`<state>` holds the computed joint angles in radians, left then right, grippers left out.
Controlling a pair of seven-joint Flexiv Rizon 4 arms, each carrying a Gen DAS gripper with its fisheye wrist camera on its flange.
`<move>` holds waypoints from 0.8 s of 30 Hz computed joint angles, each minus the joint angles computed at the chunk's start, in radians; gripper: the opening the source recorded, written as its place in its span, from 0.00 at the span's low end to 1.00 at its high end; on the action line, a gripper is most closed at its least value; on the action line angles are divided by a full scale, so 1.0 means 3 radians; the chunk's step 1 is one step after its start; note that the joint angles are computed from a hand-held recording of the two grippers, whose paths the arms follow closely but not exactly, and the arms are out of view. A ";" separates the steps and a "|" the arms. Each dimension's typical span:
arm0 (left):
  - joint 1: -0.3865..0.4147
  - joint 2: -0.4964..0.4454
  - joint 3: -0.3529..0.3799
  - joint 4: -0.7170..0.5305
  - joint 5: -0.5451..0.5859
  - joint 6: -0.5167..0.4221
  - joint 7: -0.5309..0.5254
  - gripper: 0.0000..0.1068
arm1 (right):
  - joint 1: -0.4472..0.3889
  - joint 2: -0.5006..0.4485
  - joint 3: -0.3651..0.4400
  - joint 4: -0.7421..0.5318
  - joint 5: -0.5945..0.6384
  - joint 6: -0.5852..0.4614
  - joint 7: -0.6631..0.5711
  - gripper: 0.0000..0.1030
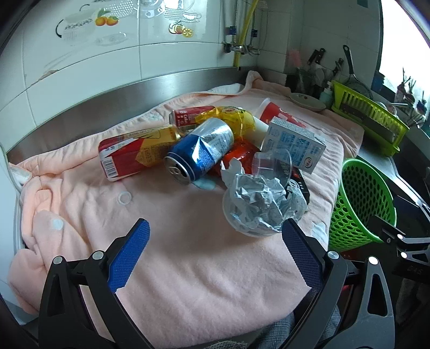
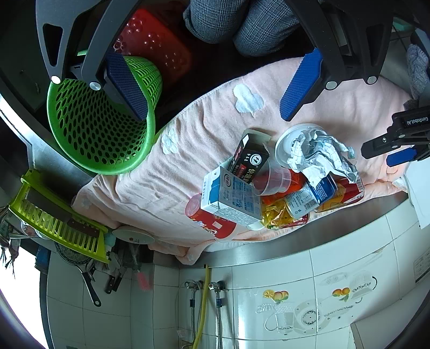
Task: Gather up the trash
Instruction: 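Grasp the crumpled silver foil with the left gripper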
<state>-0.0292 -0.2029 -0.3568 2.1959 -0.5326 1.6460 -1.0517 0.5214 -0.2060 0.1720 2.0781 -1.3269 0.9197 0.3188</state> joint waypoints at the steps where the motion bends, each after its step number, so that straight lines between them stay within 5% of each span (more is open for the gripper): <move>1: -0.0021 -0.0030 0.0007 -0.0035 0.0016 -0.0034 -0.0004 0.90 | -0.0013 0.0000 -0.0005 0.0010 0.0004 0.0022 -0.0003 0.93; 12: -0.0374 -0.0402 0.0379 -0.0531 0.0369 -0.0448 -0.0218 0.63 | -0.0115 -0.0009 -0.0047 0.0062 -0.0091 0.0208 0.0073 0.93; 19: -0.0038 -0.0463 -0.0103 -0.0478 -0.0036 -0.0475 0.0197 0.23 | -0.0122 -0.0044 -0.0059 0.0038 -0.0128 0.0263 0.0056 0.92; 24: 0.0140 -0.0374 -0.0384 -0.0332 -0.0401 -0.0336 0.0502 0.16 | -0.0122 -0.0066 -0.0079 -0.0013 -0.0223 0.0318 0.0059 0.92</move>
<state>0.0127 -0.3151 -0.4721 2.0963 -0.6529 1.5451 -0.9011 0.4850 -0.2259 0.1484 2.0742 -1.3938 1.0151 0.3366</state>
